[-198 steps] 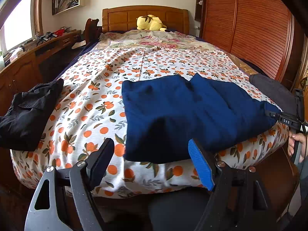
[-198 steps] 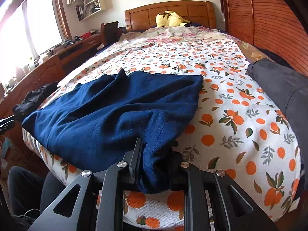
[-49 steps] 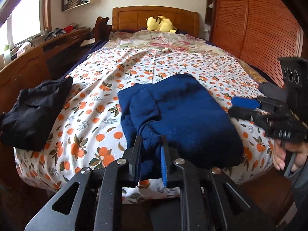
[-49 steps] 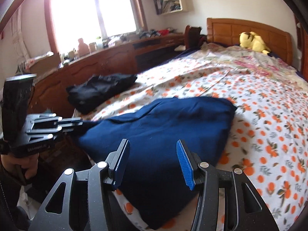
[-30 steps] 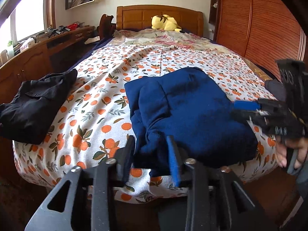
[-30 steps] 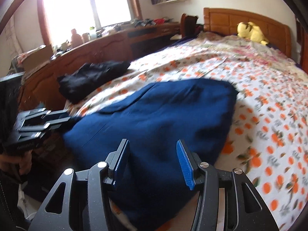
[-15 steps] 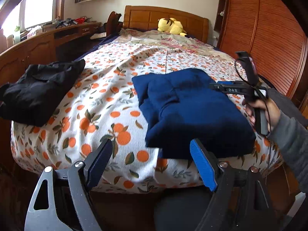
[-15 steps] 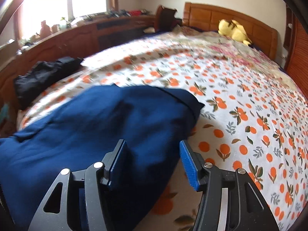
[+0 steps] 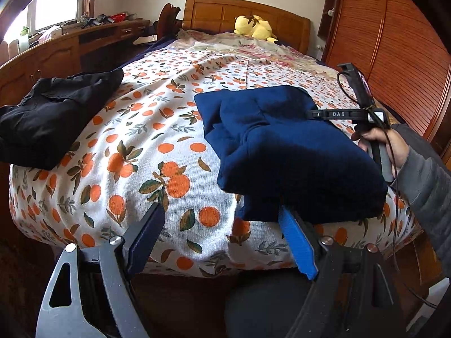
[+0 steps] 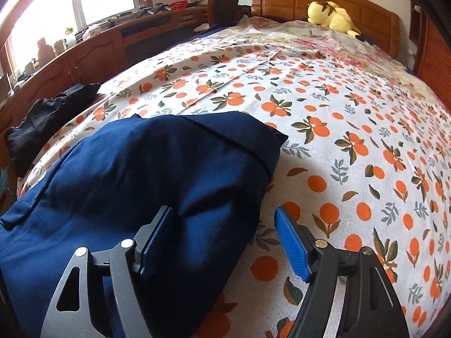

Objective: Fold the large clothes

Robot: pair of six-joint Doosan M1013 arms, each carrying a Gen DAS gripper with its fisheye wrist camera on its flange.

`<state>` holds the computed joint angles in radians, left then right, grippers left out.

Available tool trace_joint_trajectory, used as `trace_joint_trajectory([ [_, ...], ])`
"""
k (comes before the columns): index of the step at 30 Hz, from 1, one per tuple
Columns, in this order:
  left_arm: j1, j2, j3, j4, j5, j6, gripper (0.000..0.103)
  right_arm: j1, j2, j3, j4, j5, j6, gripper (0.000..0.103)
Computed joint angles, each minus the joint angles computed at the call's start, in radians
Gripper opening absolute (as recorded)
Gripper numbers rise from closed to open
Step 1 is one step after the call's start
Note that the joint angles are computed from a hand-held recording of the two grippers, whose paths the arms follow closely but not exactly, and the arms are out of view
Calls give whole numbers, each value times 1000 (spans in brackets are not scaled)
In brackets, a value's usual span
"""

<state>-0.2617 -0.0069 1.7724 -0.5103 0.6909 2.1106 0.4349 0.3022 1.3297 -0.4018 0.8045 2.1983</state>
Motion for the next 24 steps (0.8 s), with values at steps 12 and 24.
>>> trace_joint_trajectory([
  [12,4,27,-7,-55,47,22,76,-30,16,-17,56,-3,-34,80],
  [24,43,61,11,-340,131,158,20,-82,14,-5,341,-76,-209,44],
])
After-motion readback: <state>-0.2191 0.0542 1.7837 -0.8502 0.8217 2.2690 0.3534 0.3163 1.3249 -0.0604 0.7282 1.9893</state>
